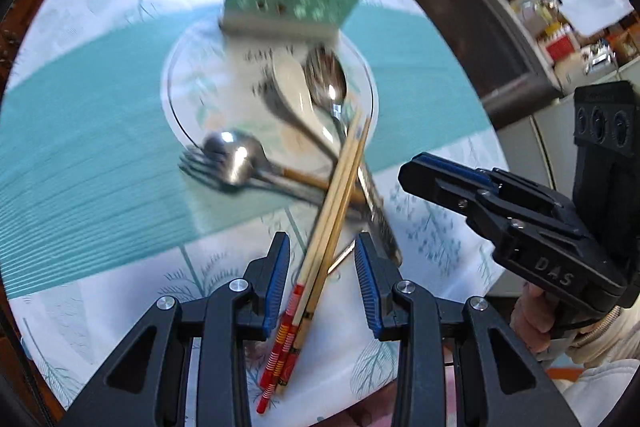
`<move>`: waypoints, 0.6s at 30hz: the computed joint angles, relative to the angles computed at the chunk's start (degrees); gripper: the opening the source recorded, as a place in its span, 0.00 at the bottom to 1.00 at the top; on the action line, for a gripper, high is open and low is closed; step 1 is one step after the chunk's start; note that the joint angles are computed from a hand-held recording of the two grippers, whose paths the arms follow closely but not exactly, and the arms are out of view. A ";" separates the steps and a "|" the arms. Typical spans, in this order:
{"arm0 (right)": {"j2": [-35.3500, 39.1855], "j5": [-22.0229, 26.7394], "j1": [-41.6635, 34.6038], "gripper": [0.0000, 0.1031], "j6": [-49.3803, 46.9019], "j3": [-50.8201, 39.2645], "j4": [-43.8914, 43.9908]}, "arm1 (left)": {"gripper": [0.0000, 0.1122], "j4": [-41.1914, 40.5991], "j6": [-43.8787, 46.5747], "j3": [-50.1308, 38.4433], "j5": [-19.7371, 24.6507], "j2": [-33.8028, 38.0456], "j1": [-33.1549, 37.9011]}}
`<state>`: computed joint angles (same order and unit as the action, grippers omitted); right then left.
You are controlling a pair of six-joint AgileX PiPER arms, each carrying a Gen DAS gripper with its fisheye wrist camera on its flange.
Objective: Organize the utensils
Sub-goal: 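Lower the left tool onto the red-patterned chopsticks and close it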
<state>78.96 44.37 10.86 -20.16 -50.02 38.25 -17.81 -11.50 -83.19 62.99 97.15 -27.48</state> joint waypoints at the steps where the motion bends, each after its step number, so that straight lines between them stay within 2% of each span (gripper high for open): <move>1: -0.08 -0.30 0.38 0.20 0.63 0.53 0.14 | 0.28 -1.19 1.48 0.17 0.27 0.62 0.09; 6: -1.87 -0.83 0.00 0.20 1.30 4.45 1.66 | 0.28 -3.76 5.35 -0.85 1.37 4.40 0.78; 12: -1.12 -1.09 -0.01 0.20 2.68 4.51 2.16 | 0.24 -6.55 8.41 -3.81 2.86 8.67 2.04; 18: 0.15 -1.21 -0.01 0.20 2.85 4.22 3.16 | 0.22 -5.57 8.99 -7.74 5.48 12.30 1.42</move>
<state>79.11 43.16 10.85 -17.31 -45.80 41.41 -23.37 -2.51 -90.93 68.47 109.46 -26.06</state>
